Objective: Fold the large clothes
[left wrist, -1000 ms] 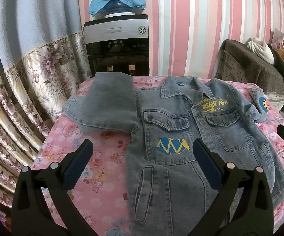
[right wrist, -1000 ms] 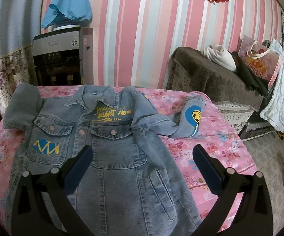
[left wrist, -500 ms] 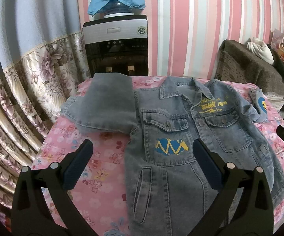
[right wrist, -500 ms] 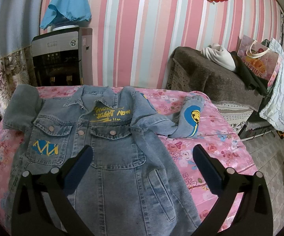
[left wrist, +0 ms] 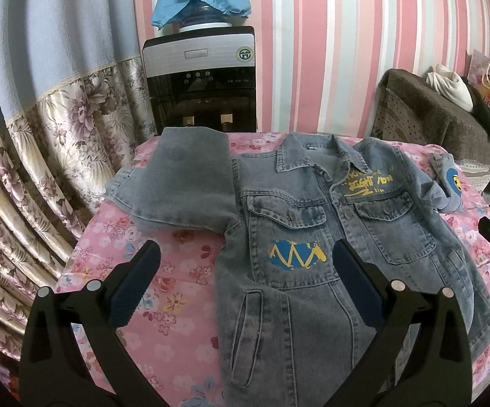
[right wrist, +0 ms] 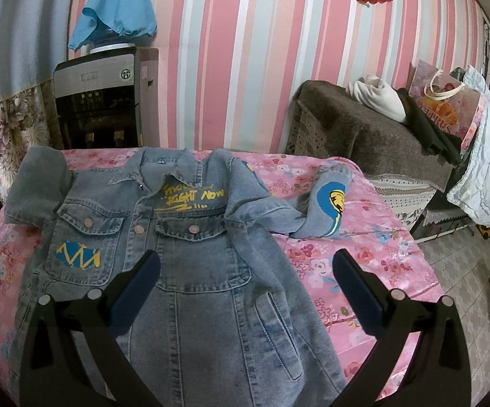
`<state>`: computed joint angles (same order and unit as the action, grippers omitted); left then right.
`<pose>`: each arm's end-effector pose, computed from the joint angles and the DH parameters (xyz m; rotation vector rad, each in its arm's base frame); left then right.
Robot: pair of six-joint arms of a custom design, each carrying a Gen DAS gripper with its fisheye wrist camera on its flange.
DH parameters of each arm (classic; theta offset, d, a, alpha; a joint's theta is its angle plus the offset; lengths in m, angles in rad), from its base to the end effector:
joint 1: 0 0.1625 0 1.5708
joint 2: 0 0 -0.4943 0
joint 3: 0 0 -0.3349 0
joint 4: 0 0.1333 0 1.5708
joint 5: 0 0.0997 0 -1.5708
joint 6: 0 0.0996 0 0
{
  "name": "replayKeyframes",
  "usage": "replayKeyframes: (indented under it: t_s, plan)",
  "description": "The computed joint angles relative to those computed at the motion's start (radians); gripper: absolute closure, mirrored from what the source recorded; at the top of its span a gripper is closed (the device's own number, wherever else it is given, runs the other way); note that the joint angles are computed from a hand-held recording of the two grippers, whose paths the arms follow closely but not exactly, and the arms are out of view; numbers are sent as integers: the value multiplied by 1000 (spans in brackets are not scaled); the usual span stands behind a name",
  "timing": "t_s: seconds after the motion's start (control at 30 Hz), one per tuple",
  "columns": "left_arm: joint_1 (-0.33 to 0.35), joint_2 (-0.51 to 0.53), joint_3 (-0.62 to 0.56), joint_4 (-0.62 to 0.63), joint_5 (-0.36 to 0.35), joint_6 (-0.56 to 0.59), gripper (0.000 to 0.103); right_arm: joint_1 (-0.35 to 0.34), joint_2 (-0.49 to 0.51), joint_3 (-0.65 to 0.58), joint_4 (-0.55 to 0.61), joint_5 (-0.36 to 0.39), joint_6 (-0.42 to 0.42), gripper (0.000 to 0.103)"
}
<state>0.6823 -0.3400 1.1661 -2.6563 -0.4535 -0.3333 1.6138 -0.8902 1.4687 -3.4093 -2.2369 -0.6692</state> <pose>-0.4808 -0.6777 0.0645 0.4225 2.1253 -1.0051 0.1016 -0.6928 0.4345 0.2145 -1.9597 1.1223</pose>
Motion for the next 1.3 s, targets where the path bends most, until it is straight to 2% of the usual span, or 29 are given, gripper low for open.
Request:
replayKeyframes:
  t_s: [0.77, 0.87, 1.0, 1.13, 1.2, 1.27, 1.3]
  plan:
    - [21, 19, -50, 34, -14, -5, 3, -8, 7, -8, 15, -1, 0, 2]
    - [24, 34, -65, 23, 18, 9, 3, -25, -4, 0, 27, 58, 23, 1]
    - [26, 80, -114, -40, 79, 95, 3, -60, -31, 10, 64, 133, 47, 2]
    - [38, 109, -172, -81, 35, 181, 3, -105, -61, -10, 103, 235, 81, 1]
    - [47, 123, -226, -6, 9, 181, 3, -112, -58, -61, 160, 199, 76, 1]
    - [57, 152, -302, 63, 13, 196, 3, -118, -30, -165, 218, 117, 47, 1]
    - [63, 177, -359, 84, 26, 211, 3, -122, -21, -199, 234, 104, 38, 1]
